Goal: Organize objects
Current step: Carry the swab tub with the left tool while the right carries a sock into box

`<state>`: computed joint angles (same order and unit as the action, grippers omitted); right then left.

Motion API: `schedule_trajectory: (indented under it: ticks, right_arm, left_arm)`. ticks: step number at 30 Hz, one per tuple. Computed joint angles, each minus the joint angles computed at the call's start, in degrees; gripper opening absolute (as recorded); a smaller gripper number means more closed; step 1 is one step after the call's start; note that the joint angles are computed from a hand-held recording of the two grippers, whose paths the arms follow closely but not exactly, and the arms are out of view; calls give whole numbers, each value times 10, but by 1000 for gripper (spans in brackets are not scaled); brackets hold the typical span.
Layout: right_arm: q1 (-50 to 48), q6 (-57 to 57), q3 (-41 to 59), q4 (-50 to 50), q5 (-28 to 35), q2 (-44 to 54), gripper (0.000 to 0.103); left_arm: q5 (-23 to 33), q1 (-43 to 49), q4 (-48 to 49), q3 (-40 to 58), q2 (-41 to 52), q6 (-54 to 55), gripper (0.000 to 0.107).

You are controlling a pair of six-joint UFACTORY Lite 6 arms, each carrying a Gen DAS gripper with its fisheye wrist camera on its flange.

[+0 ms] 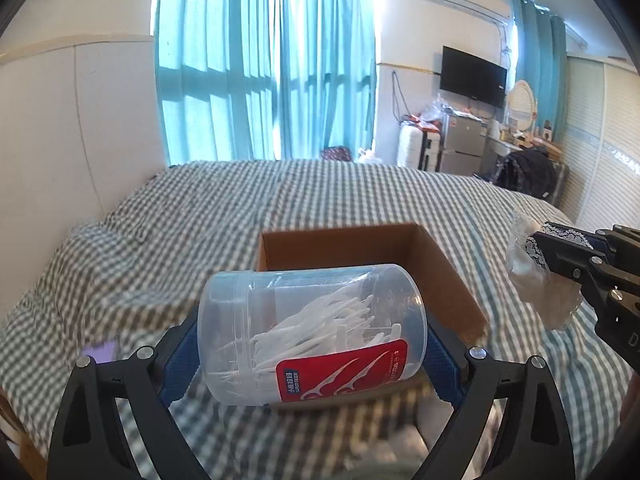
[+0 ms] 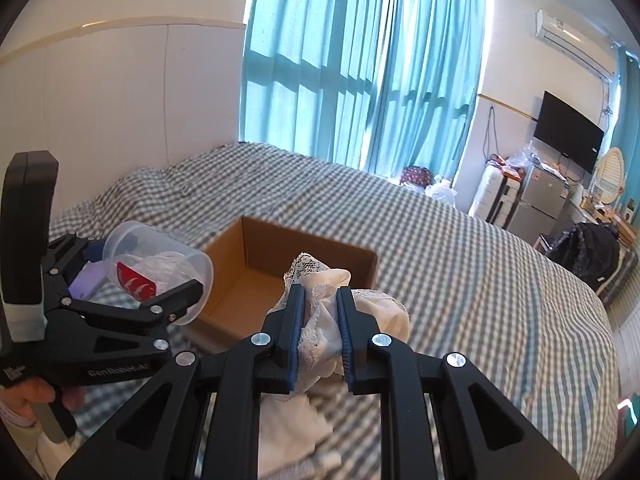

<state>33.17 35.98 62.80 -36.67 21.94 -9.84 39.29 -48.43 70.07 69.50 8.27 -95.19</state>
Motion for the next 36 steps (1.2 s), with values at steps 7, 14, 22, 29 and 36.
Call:
schedule_trajectory:
  ticks: [7,14,22,29,36]
  right_arm:
    - [-69,-214,180,204,-38,191,16]
    - [-101,-362,396,356,-18,387,16]
    - [-128,-472,505,486,1,506,16]
    - [-149,-590,463,613,-5,502,16]
    - [-151,-583,418,623,-14,451,46]
  left_arm:
    - [-51,77,-16,133,120,65,95]
    - [-78,122,-80,244,227,183,95]
    - [-87,133,-105,285,283,235,95]
    - [-106,131,-117,293,289,248,95]
    - [-108,128,-116,280,269,245,96]
